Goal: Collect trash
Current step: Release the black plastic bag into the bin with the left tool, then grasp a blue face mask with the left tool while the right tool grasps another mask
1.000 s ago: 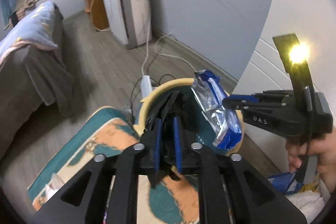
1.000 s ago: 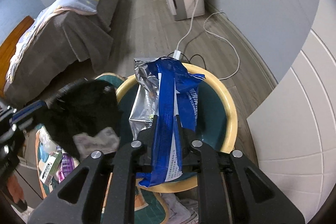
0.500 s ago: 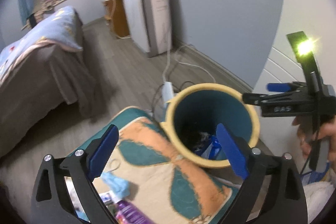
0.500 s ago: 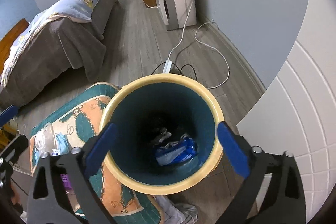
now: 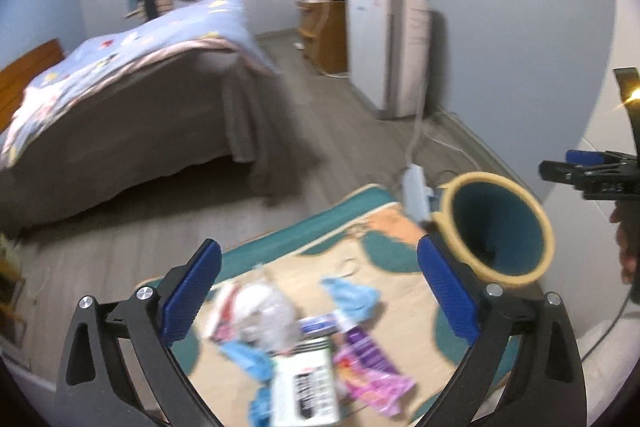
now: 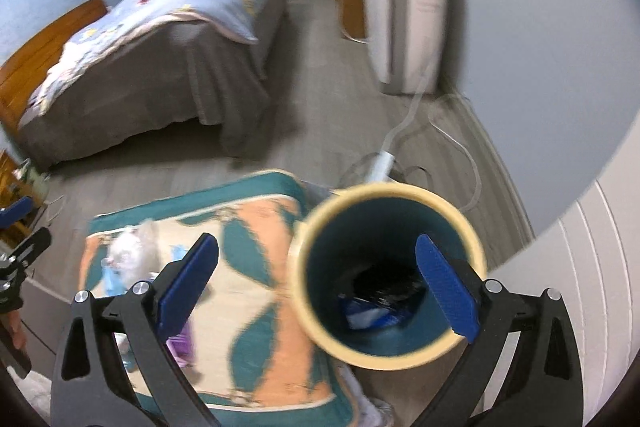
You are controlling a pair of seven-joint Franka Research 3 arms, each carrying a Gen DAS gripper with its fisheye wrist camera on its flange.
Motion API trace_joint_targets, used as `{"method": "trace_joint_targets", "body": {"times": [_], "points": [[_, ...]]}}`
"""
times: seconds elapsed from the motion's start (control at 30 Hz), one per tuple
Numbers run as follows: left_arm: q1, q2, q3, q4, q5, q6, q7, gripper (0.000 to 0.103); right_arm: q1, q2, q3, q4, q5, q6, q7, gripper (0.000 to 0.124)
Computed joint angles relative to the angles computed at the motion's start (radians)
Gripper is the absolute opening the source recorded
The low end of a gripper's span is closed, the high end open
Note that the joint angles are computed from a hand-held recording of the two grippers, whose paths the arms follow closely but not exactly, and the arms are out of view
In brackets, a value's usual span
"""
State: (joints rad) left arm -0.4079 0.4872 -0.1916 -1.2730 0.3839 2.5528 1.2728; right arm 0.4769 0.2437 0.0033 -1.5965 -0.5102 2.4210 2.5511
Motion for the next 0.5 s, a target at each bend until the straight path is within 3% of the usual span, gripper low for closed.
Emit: {"method": "trace_joint_targets", "body": {"times": [0.27,0.5], "points": [[0.060,-0.131,0.040,-0.199,0.052,0.070,-0.126,0.098,0.082,0.238,0.000,0.353,0.071,-0.089,-0.130,0.097],[0.100,-0.153,0.051,-0.274,0.096,0.055,-0.206,0.098,0.143,0.511,-0.030,0.751,0.198,-0.213,-0.276,0.097]]}}
